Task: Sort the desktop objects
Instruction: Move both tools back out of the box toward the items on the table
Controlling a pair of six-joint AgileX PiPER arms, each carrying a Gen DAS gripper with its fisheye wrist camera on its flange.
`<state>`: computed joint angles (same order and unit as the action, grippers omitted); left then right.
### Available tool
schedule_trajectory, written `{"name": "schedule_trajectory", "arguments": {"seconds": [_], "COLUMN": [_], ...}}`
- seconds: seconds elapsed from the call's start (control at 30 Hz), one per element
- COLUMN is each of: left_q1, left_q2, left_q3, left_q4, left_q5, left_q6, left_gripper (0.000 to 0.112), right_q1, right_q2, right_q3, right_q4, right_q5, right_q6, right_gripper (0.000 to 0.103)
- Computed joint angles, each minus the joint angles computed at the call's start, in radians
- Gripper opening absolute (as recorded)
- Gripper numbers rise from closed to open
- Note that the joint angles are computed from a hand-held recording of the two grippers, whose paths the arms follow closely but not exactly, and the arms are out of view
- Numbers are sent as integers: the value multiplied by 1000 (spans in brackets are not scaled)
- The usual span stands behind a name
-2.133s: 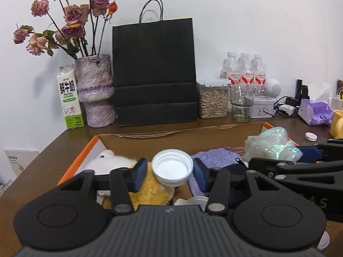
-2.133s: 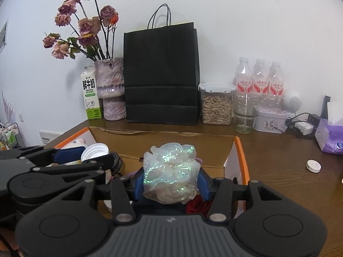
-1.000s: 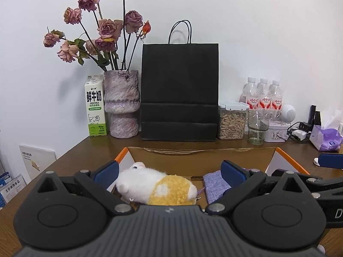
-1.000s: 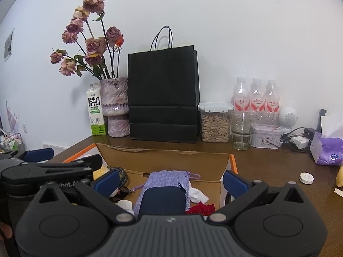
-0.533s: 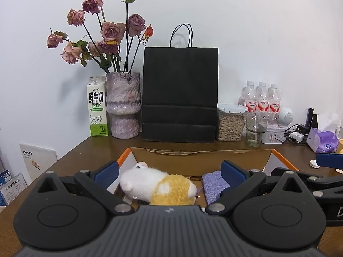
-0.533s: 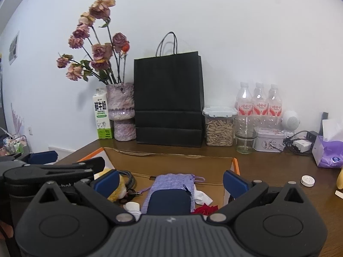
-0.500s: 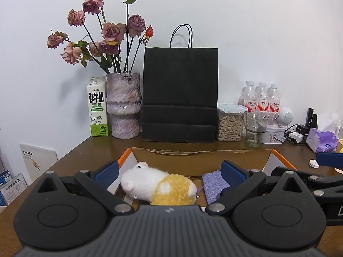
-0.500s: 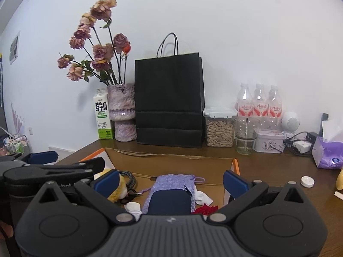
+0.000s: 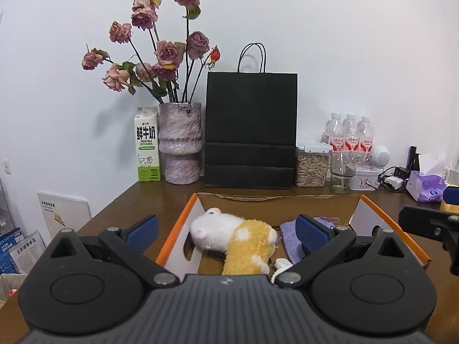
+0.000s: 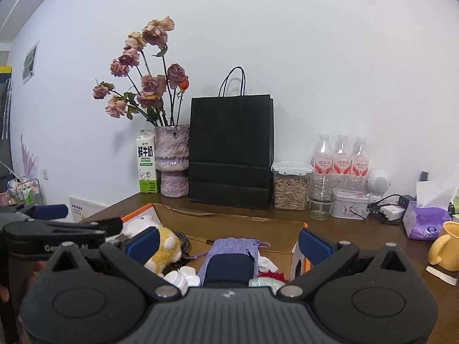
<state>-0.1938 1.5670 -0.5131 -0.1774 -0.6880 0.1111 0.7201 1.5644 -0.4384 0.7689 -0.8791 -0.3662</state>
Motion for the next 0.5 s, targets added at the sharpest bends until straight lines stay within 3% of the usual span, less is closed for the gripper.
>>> {"name": "schedule_trajectory", "arguments": {"seconds": [0.17,0.5], "left_q1": [30,177], "left_q2": [-66,-169], "left_q3": [77,249], "left_q4": [36,240], "left_q5": [-2,-30], "left_q6": [-11,-114], "left_gripper": [103,103], "right_q1": [85,264], "right_q2": [-44,-64], "right_q3": [65,183], "right_q4": [92,284], "right_q5": [-34,-85], "right_q6": [-26,-5], "right_gripper": [103,103]}}
